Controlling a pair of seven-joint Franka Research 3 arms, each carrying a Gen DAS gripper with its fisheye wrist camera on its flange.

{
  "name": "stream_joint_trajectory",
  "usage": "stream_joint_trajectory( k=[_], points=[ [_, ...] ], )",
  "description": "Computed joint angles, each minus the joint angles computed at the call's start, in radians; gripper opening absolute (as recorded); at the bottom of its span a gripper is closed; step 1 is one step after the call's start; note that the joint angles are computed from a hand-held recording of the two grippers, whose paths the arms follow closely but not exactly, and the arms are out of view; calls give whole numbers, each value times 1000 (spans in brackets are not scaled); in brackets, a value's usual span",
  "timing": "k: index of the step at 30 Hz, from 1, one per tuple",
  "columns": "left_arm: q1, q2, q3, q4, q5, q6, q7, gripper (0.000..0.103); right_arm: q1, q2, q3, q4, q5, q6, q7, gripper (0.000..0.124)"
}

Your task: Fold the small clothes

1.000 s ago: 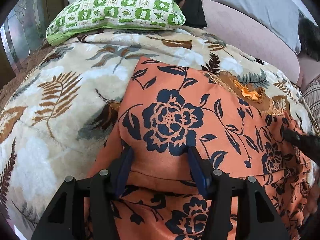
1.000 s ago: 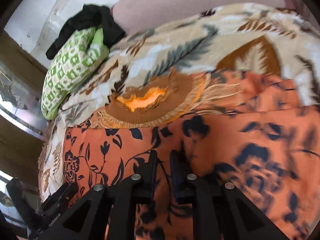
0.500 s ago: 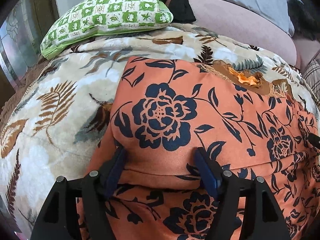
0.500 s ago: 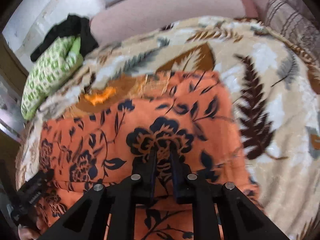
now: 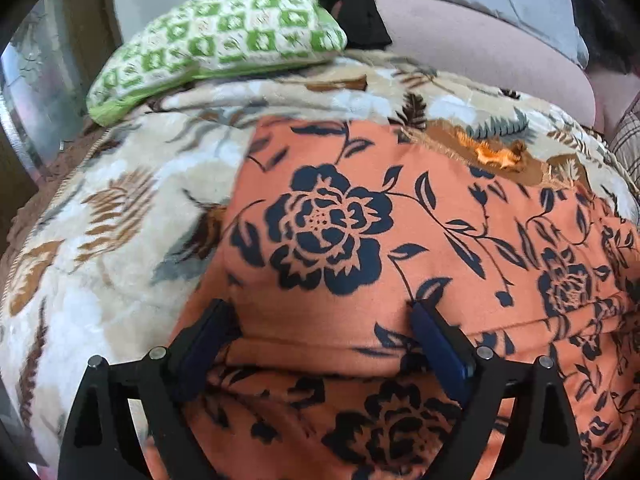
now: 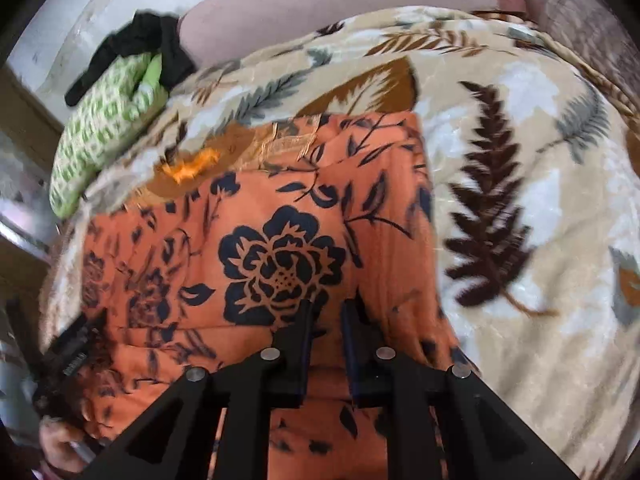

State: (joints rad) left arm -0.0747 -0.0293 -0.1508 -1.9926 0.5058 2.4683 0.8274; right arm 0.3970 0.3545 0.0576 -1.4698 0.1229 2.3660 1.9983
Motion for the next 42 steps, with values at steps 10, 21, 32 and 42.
stream_joint_trajectory(
  k=[10, 21, 32, 42],
  points=[
    [-11, -349, -78, -218, 148, 1, -221, 92, -19, -488, 53, -539, -36, 464, -77, 17],
    [-77, -624, -154, -271, 66, -170, -163, 92, 29, -769, 102, -778, 139, 494, -165, 18],
    [-146, -760, -181, -329, -1, -262, -109, 92, 143, -954, 92, -968, 310, 479, -185, 79],
    [-199, -790, -156, -394, -80, -337, -77, 92, 106, -1028, 99, -1025, 361, 328, -138, 82]
  ],
)
